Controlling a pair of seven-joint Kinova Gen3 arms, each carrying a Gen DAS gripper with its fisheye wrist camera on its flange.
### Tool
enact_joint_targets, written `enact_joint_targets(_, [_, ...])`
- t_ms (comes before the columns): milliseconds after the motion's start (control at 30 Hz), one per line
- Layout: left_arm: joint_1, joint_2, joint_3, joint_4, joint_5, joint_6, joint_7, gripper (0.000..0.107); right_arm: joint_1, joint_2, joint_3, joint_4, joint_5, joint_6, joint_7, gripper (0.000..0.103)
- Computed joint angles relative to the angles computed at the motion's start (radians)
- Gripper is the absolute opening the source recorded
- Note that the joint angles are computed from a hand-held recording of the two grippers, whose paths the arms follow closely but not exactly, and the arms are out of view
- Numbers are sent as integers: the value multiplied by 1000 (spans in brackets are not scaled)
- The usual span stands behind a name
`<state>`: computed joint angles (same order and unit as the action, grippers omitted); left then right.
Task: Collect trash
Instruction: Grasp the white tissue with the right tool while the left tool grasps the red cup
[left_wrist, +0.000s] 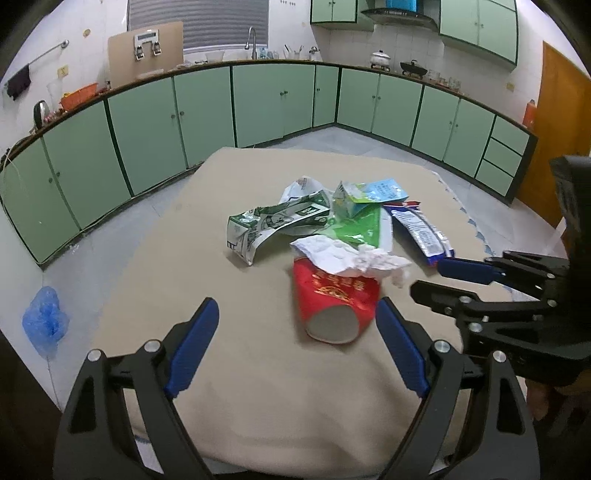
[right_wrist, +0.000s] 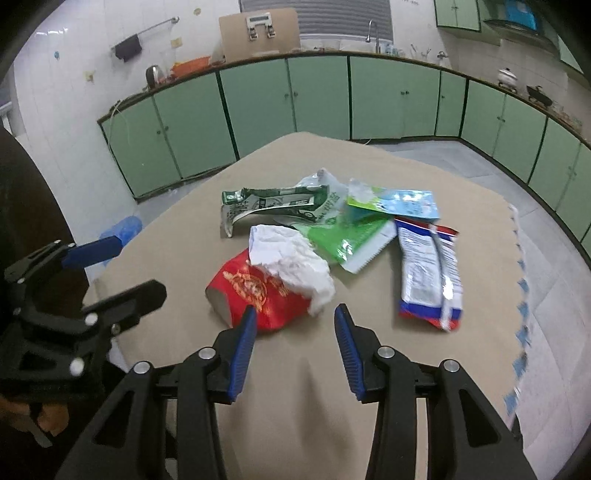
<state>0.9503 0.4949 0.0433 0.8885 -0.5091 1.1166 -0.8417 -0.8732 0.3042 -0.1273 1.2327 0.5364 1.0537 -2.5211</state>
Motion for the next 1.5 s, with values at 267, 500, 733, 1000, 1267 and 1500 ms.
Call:
enact_joint_targets(267, [-57,-14,3,65,35,-62,-1,84,47,95,25,-81,-87,7,87,43])
enact_joint_targets(500, [-63,-19,12,81,39,-70,1,82,35,59,41,-39,-82,-13,82,9])
enact_joint_targets(733, [-60,-28,23,89,52,-80,7,80,15,8,27,-15,-40,1,61,5])
enact_joint_targets(1000, [-46,13,30,44,75,-71,-17,80,-4,-129,-27,72,87,48,-100,5])
enact_joint_targets(1267, [-34,67,26,-9,125,-69,-54,80,23,-232,-115,161,180,110,-240,5])
enact_joint_targets(1500, [-35,135,4,-80,145,-30,-87,80,88,-301,-183,240,191,125,-319,5])
